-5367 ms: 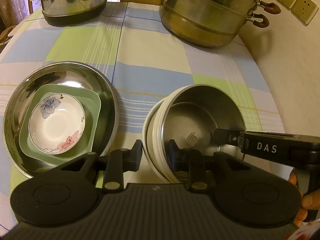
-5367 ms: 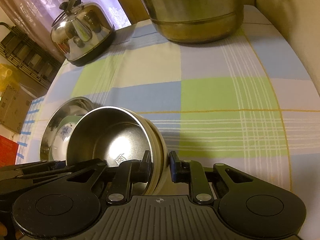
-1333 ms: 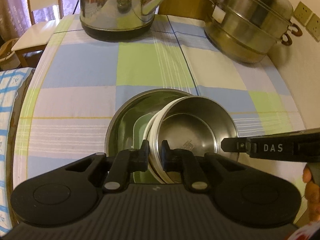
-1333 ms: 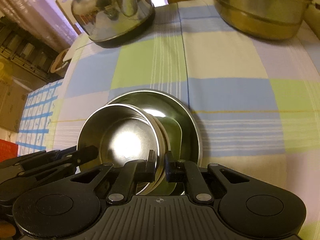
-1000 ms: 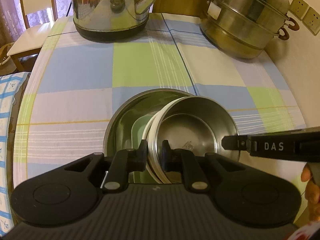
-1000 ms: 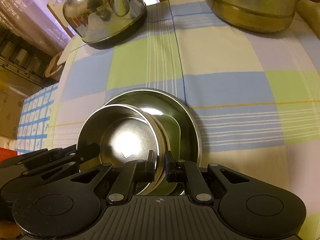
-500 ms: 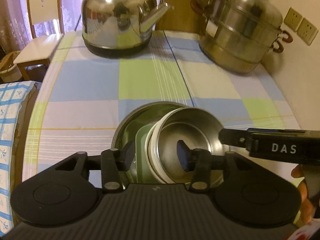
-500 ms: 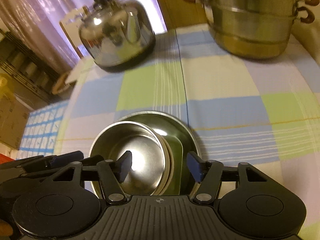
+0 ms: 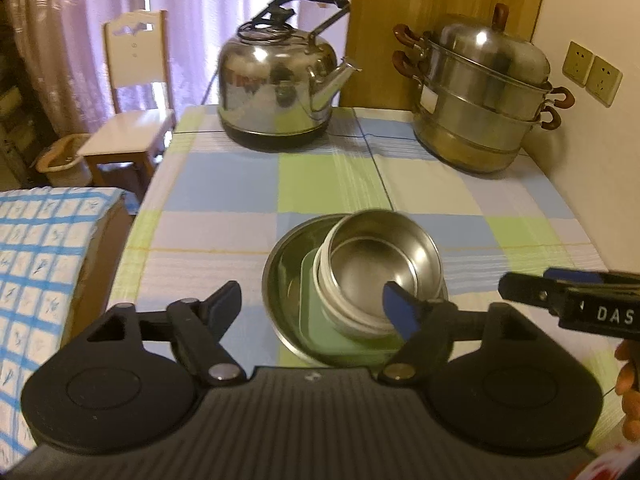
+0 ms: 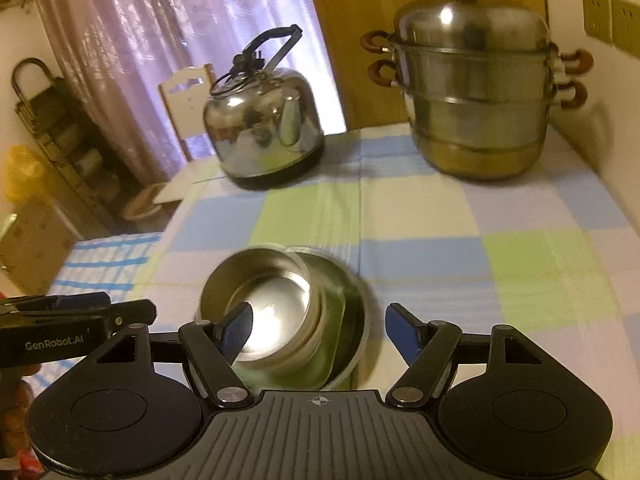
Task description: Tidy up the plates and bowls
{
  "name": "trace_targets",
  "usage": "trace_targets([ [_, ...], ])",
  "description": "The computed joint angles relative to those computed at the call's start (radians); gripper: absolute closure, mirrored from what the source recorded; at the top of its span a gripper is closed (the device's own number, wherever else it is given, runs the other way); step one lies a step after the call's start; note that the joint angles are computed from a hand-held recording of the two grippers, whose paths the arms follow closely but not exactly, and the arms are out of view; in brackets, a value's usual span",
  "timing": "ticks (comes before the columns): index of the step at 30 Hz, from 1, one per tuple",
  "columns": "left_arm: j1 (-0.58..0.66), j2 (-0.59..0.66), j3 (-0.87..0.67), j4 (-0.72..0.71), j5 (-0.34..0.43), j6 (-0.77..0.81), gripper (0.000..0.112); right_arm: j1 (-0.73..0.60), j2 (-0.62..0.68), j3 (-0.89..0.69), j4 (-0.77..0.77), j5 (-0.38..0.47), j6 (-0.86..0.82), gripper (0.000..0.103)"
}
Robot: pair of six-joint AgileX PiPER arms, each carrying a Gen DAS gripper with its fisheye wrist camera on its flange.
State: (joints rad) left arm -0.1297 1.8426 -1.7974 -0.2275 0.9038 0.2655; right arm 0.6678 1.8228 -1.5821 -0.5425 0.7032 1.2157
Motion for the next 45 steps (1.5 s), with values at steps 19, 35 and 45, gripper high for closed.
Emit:
trace_targets([
  [19, -0.300, -0.567, 0.600, 0.339, -0.027, -0.578, 0.023, 0.242, -0.433, 0.528, -0.151, 0.018, 0.242, 0.030],
  [35, -0.720, -0.757, 0.734, 0.632, 0.174, -1.054, 0.024, 0.466, -0.624, 0.695, -0.099, 0.175, 0.300, 0.030],
  [45, -0.768, -0.768, 0.746, 0.648, 0.224, -1.063, 0.025, 0.520, -0.650, 0.702, -0.128, 0.188, 0.353, 0.030],
])
